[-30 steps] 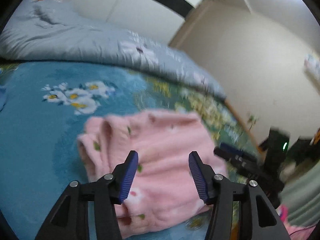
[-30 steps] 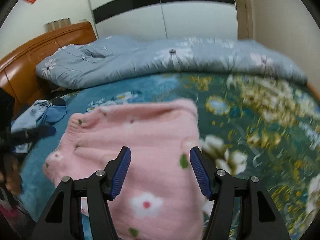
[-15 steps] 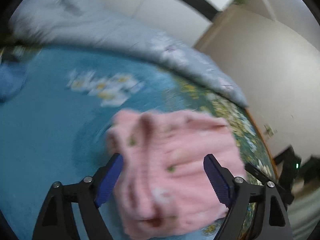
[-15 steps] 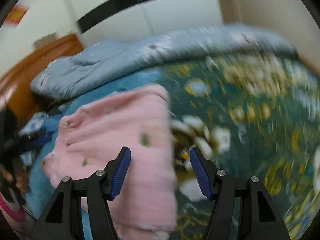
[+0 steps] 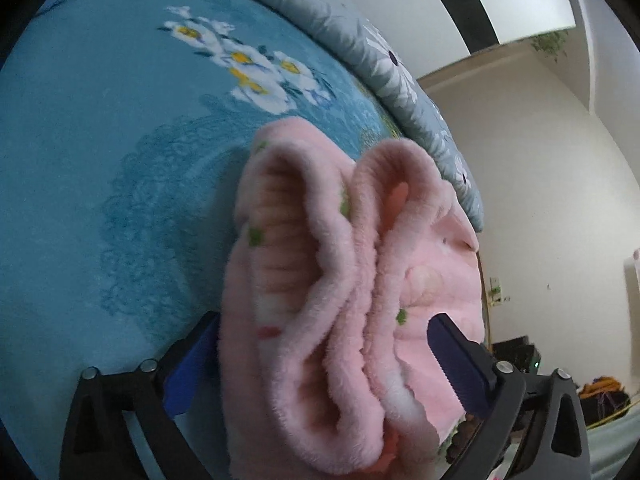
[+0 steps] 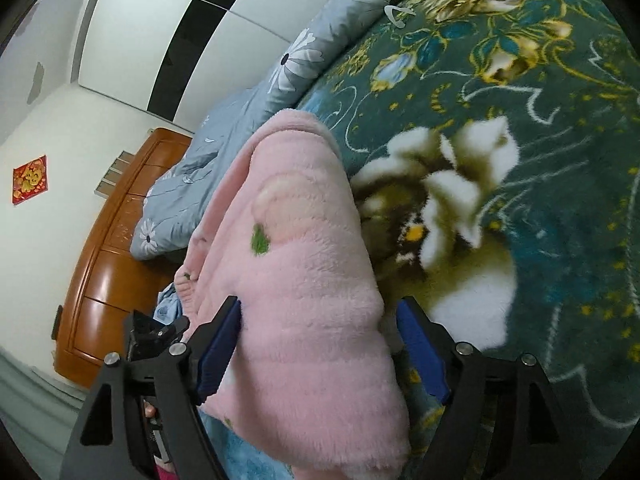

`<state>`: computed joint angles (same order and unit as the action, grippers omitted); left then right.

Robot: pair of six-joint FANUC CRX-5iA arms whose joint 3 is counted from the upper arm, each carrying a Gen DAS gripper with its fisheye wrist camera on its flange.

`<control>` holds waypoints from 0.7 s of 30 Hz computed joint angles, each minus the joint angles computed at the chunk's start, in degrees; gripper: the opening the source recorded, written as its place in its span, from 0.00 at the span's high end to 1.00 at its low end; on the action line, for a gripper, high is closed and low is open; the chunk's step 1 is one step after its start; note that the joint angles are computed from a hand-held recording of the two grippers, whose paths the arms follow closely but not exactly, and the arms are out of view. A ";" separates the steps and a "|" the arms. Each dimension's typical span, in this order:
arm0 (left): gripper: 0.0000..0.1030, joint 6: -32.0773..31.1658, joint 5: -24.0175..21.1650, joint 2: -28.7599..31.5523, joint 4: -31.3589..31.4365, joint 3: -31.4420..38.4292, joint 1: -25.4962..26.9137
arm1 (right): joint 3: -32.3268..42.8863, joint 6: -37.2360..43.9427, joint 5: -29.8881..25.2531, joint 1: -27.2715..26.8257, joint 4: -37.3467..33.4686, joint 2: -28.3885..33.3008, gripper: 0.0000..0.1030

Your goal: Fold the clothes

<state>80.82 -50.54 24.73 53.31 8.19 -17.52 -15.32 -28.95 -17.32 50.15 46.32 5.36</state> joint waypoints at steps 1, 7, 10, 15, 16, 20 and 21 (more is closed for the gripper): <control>0.00 0.38 -0.62 0.56 -1.36 1.32 -0.13 | 0.53 0.59 0.05 -0.01 -0.44 0.45 0.23; 0.00 -0.99 -2.19 1.76 -4.11 3.86 -0.60 | 7.89 14.01 -3.48 1.07 -11.68 4.28 0.21; 0.00 -3.74 -2.49 1.73 -3.60 3.49 -0.60 | 9.54 15.42 -5.45 1.46 -11.99 5.38 0.20; 0.00 -3.66 -3.04 2.10 -4.13 4.19 -0.61 | 8.69 11.93 -4.60 1.06 -9.29 5.36 0.20; 0.00 -2.57 -2.91 2.11 -4.52 4.39 -0.67 | 8.68 11.50 -4.58 1.00 -9.00 5.41 0.21; 0.17 1.09 -2.53 1.72 -8.17 5.33 -0.90 | 8.79 11.63 -3.58 0.69 -9.29 5.30 0.44; 0.21 2.23 -2.61 1.64 -9.79 5.96 -1.00 | 8.83 12.04 -3.27 0.60 -9.75 5.15 0.48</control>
<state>83.05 -53.15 26.38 43.52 14.16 -18.52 -6.49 -16.91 -20.59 50.76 36.57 10.51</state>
